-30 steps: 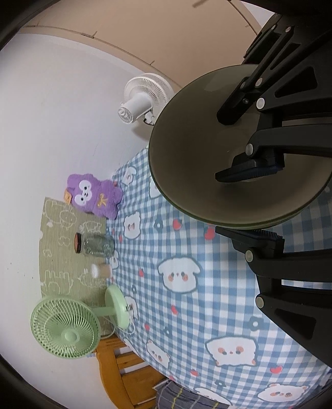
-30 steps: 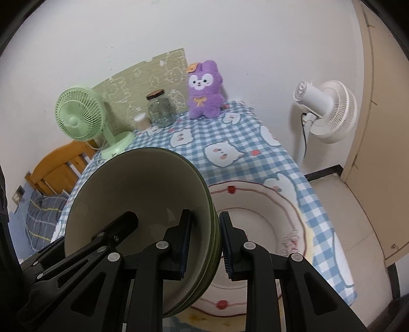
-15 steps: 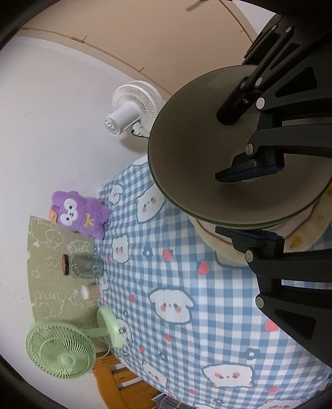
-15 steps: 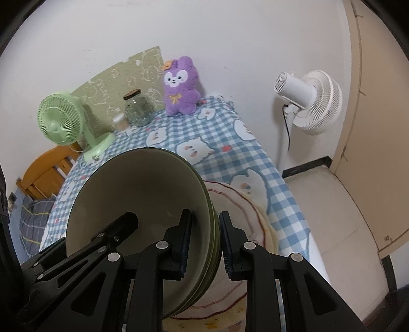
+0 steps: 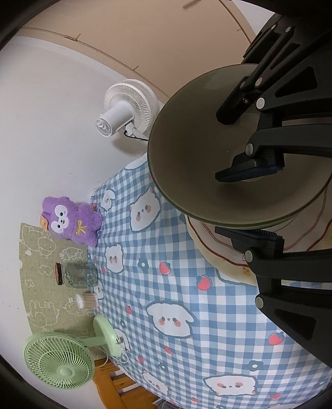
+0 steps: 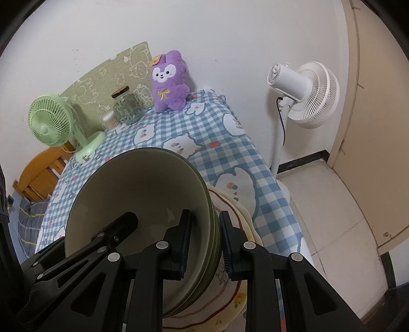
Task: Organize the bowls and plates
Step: 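Lift the bowl stack with both tools and carry it over the plate stack, then lower the bowl stack onto the plates and open both tools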
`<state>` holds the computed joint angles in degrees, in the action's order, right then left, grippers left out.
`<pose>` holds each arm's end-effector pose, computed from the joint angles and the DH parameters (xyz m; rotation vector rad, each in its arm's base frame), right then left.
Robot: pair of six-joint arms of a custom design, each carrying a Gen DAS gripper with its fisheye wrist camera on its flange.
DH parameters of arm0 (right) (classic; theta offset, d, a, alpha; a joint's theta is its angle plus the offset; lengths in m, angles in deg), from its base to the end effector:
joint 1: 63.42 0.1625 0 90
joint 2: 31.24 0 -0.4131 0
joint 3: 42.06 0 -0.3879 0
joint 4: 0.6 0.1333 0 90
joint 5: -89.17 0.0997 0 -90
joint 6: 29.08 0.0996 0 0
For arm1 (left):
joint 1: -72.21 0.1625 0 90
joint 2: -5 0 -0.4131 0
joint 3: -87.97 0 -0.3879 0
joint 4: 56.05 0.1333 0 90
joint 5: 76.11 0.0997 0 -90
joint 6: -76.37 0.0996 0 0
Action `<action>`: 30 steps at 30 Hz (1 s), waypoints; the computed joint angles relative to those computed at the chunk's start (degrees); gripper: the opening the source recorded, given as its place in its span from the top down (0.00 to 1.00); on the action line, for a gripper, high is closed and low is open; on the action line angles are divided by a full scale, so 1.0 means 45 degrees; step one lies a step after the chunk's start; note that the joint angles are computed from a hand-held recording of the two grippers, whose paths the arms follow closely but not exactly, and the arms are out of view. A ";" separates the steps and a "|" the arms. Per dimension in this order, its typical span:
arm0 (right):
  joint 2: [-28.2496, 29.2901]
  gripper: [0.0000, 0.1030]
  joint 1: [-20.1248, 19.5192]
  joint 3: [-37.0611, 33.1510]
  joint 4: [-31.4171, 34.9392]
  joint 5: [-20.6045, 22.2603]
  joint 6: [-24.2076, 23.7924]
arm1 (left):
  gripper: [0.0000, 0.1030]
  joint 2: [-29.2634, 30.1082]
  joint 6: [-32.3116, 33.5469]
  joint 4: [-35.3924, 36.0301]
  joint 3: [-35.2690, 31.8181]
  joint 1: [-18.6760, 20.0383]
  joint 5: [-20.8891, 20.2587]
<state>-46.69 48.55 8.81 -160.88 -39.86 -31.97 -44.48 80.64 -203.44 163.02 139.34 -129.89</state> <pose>0.3798 -0.7529 0.0412 0.2586 -2.4278 0.8938 -0.1126 -0.7615 0.2934 0.3579 2.4699 -0.8304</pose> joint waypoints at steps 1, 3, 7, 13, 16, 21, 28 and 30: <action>0.0047 0.74 0.0012 -0.0065 -0.0016 -0.0024 -0.0081 | 0.70 0.0016 -0.0015 0.0060 -0.0032 -0.0007 0.0002; 0.0087 0.74 0.0024 -0.0104 -0.0087 -0.0049 -0.0153 | 0.69 0.0031 -0.0025 0.0134 -0.0071 0.0018 -0.0022; 0.0159 0.74 0.0047 -0.0166 -0.0175 -0.0110 -0.0176 | 0.69 -0.0013 0.0045 0.0175 -0.0057 0.0069 -0.0096; 0.0351 0.74 0.0141 -0.0364 -0.0236 -0.0485 -0.0228 | 0.63 -0.0069 0.0546 -0.0412 0.0170 -0.0014 0.0417; 0.0542 0.74 0.0239 -0.0549 -0.0299 -0.0991 -0.0461 | 0.58 -0.0116 0.0549 -0.0483 0.0221 -0.0020 0.0624; 0.0671 0.74 0.0388 -0.0609 -0.0753 -0.1605 -0.0782 | 0.37 -0.0195 0.0861 -0.1013 0.0392 -0.0091 0.1009; 0.0868 0.73 0.0648 -0.0816 -0.1480 -0.2170 -0.1274 | 0.24 -0.0534 0.1412 -0.1895 0.0828 -0.0208 0.1166; 0.0909 0.72 0.0735 -0.0830 -0.1696 -0.2302 -0.1417 | 0.20 -0.0600 0.1547 -0.2078 0.0897 -0.0249 0.1295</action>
